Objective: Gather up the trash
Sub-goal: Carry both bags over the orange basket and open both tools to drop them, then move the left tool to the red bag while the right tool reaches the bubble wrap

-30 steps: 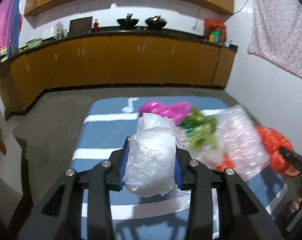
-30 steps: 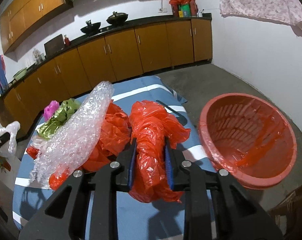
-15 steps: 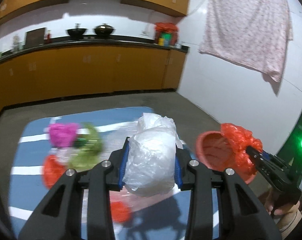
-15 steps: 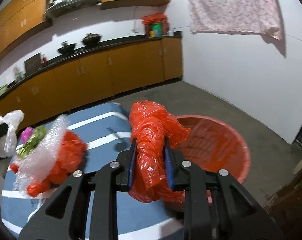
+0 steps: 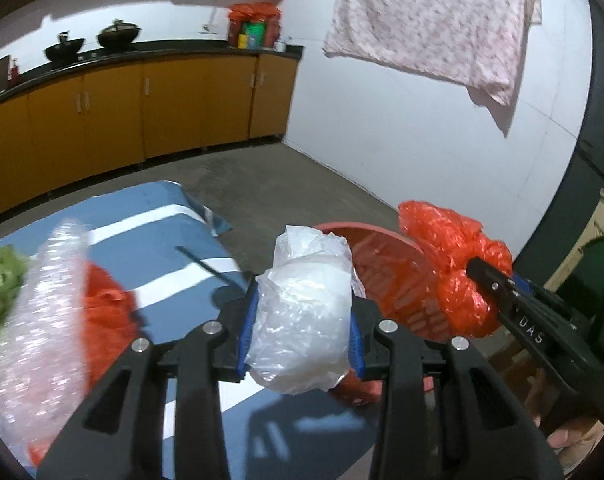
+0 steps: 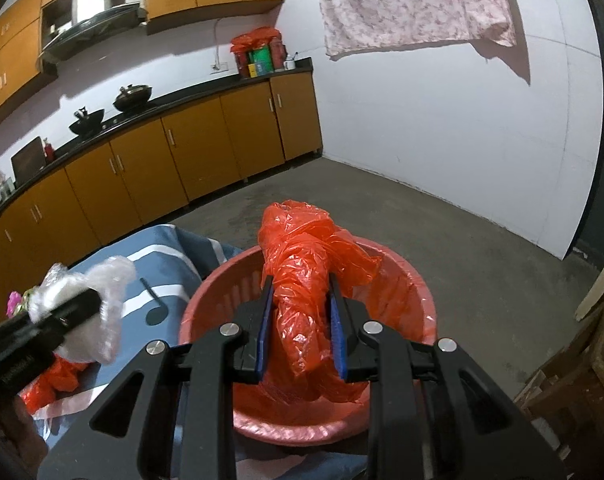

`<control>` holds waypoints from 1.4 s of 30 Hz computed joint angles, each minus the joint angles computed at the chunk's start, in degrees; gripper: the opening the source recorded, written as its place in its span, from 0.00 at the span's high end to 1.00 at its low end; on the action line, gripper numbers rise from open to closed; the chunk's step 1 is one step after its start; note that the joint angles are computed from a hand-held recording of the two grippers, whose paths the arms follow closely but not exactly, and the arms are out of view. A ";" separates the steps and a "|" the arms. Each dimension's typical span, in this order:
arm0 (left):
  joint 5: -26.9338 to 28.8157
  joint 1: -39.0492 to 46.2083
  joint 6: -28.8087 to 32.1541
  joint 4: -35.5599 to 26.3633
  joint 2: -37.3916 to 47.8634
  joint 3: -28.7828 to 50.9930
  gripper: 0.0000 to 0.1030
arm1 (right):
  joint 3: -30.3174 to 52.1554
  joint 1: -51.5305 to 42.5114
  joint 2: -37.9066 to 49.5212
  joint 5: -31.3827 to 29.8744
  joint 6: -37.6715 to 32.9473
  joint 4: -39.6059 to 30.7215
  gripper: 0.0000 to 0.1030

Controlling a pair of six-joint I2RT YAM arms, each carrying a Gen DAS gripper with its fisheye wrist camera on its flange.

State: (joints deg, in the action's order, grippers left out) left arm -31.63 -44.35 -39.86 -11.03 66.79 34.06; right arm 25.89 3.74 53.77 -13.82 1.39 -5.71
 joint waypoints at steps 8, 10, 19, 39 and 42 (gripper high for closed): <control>7.08 4.51 3.97 9.70 12.13 3.03 0.65 | 0.39 -3.65 5.47 -3.14 0.18 4.96 0.76; 8.32 5.16 4.28 11.09 14.75 3.96 0.65 | 0.58 -3.94 6.53 -3.42 0.41 5.75 0.76; 11.34 6.12 5.22 14.48 19.60 5.17 0.64 | 1.29 -4.80 9.54 -4.49 0.69 7.30 0.76; 6.22 5.45 -0.19 8.46 9.38 -0.78 0.28 | -1.34 -4.31 3.37 1.94 -1.16 7.34 0.15; 0.53 2.00 -2.48 2.35 2.76 -2.26 0.24 | -2.13 -2.73 0.18 3.72 -1.47 5.94 0.14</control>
